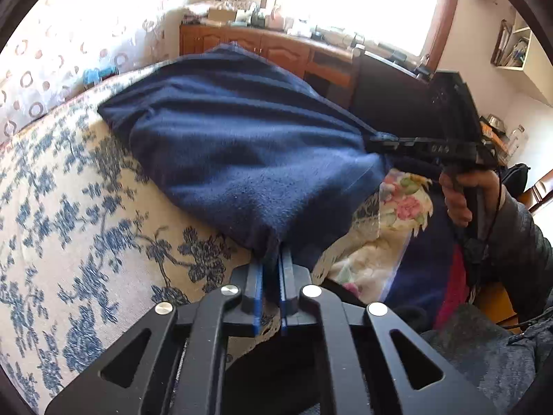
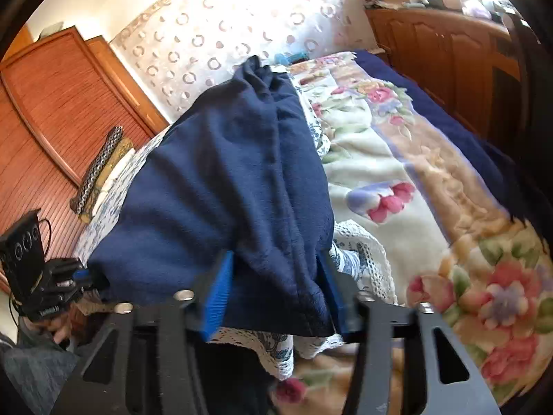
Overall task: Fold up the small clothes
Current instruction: 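Lift the folded shirt with both grippers off the bed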
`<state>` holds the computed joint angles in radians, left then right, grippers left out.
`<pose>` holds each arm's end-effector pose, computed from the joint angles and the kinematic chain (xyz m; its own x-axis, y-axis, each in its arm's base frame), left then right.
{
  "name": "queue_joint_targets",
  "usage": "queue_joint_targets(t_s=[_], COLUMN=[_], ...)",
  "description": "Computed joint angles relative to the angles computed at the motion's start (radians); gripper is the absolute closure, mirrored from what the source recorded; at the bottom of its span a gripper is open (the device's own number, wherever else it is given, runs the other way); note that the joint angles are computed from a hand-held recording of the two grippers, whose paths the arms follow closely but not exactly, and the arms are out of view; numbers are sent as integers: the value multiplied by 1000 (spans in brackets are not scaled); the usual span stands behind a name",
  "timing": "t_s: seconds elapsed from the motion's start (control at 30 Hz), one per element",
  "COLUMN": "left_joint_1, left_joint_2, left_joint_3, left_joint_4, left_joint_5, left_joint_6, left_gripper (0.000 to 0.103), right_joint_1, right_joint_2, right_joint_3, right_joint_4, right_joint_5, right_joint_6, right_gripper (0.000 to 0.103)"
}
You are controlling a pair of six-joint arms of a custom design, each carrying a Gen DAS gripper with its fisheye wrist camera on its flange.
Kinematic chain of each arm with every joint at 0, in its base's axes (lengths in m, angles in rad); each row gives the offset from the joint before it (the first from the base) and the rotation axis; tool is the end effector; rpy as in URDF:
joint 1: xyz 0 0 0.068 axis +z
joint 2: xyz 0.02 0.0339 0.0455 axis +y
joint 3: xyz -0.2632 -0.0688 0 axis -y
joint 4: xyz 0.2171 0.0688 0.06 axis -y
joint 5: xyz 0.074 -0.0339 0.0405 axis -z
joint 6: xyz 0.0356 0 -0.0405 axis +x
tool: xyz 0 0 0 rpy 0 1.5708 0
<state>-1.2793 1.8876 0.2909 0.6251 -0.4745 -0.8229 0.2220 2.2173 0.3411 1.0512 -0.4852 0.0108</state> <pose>0.0776 -0.2022 0.0578 -0.7317 0.1696 -0.6602 0.3551 0.9216 -0.1569 0.2325 0.0695 0.0210 -0.7219 -0.1532 -0.6748 -0.4957 0.7949 0.3499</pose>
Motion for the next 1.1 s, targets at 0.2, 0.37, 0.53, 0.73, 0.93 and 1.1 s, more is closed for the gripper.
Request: queue_joint_targets(t_s=[0.2,0.37,0.53,0.73,0.93,1.1], left_joint_1=[4,152,460,804,995,1050], left_joint_2=[-185,-378,-505,-344,-152,-107], left_joint_3=[-52,-68,-25,82,153,134], left_joint_4=[-22,-72,-146,-110,-44,37], left_joint_5=[-38,35,199,384,532,511], left_joint_6=[43,167,338,471,519,546], left_gripper=[97,97,97,97,92,58], right_joint_1=[6,51,75,133,192,213], right_joint_2=[-104,-305,-410,-176,119,223], right_joint_3=[-79,-69,165,662,1143,1383], right_joint_4=[42,-82,-340,-608,-862,-1016], right_joint_5=[41,62,31,62,145,211], right_joint_6=[-40,-67,-51,-17,-31,-4], right_gripper=[96,97,97,97,97,87])
